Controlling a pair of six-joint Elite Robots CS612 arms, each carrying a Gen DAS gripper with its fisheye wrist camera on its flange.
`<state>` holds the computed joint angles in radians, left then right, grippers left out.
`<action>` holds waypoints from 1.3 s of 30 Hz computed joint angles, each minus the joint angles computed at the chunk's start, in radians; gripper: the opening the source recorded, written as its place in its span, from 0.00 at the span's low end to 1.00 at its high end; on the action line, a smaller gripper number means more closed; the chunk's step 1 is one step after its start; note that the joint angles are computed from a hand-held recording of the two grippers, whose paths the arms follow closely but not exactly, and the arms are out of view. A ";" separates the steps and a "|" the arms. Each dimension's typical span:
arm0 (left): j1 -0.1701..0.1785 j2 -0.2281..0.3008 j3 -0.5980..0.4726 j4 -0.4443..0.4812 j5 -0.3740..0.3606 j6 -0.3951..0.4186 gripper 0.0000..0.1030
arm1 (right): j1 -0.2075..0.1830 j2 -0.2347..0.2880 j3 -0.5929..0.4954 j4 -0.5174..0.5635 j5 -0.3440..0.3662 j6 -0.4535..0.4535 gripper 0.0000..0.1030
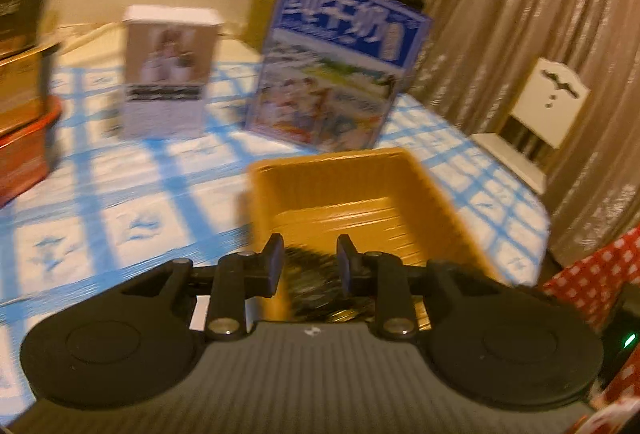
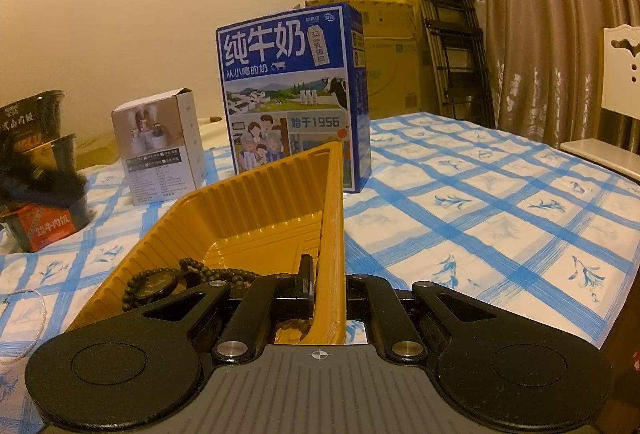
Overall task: Organize jewelry
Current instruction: 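Carry the dark bracelet into the tray and open the left gripper, then grasp the pearl strand with the left gripper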
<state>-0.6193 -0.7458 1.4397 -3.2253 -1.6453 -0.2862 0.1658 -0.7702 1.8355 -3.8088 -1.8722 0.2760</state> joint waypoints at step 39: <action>0.012 -0.048 0.189 0.142 0.221 0.087 0.24 | -0.001 -0.001 0.000 0.002 0.002 0.000 0.06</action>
